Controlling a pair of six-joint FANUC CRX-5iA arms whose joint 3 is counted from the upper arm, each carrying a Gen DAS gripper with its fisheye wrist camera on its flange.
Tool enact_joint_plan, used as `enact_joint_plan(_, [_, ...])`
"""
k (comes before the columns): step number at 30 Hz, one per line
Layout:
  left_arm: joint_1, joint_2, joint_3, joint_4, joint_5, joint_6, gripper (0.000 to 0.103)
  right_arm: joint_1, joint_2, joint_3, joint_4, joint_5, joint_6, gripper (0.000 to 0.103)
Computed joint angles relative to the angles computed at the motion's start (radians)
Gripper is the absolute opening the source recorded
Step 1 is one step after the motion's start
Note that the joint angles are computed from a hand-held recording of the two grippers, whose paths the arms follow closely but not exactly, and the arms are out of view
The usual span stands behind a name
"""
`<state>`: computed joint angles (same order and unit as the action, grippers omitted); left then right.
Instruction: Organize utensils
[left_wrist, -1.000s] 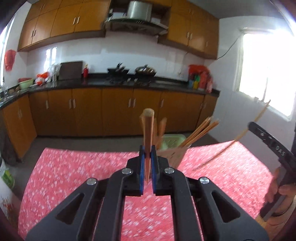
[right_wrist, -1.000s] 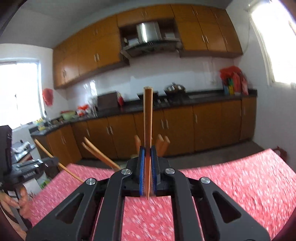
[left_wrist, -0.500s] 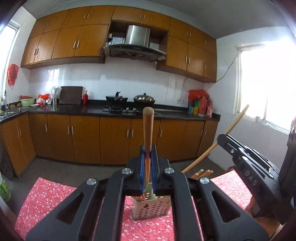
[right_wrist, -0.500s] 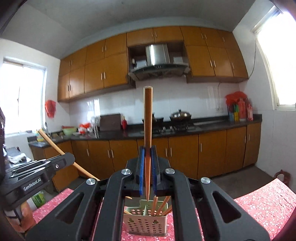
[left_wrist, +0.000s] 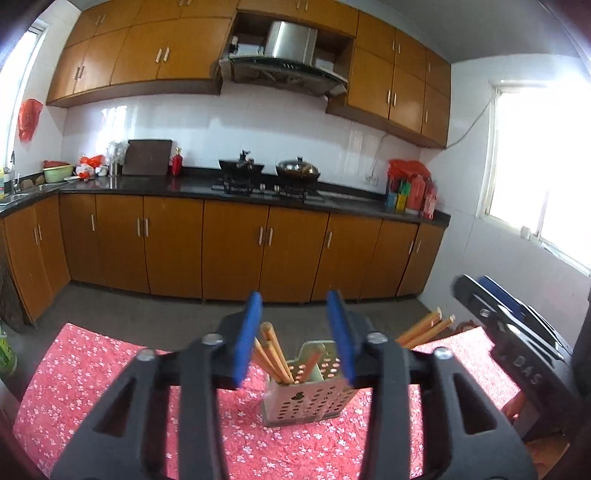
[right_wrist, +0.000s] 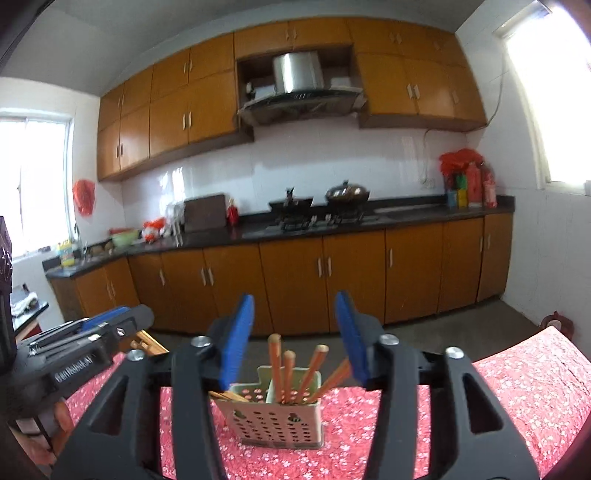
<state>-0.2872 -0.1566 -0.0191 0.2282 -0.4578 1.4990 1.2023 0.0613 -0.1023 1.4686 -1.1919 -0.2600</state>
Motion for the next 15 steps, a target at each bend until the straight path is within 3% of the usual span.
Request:
enact_joint_plan(2, [0.016, -0.044, -0.048, 0.045, 0.026, -0.031, 0.055, 0.027, -0.02, -0.026, 0.023, -0.047, -0.023, 0.072])
enact_joint_plan(4, [0.036, -0.106, -0.109, 0.061, 0.052, -0.042, 0.074, 0.051, -0.038, -0.05, 0.034, -0.08, -0.039, 0.084])
enact_joint_plan(7, [0.054, -0.193, -0.168, -0.002, 0.051, 0.0, 0.094, 0.121, -0.061, -0.096, 0.036, -0.172, -0.058, 0.091])
enact_joint_plan(12, [0.057, -0.354, -0.265, -0.201, -0.026, 0.133, 0.099, 0.227, -0.05, -0.137, -0.004, -0.305, -0.082, 0.094])
enact_joint_plan(15, [0.013, -0.419, -0.289, -0.375, -0.092, 0.267, 0.099, 0.276, -0.05, -0.173, -0.019, -0.323, -0.156, 0.101])
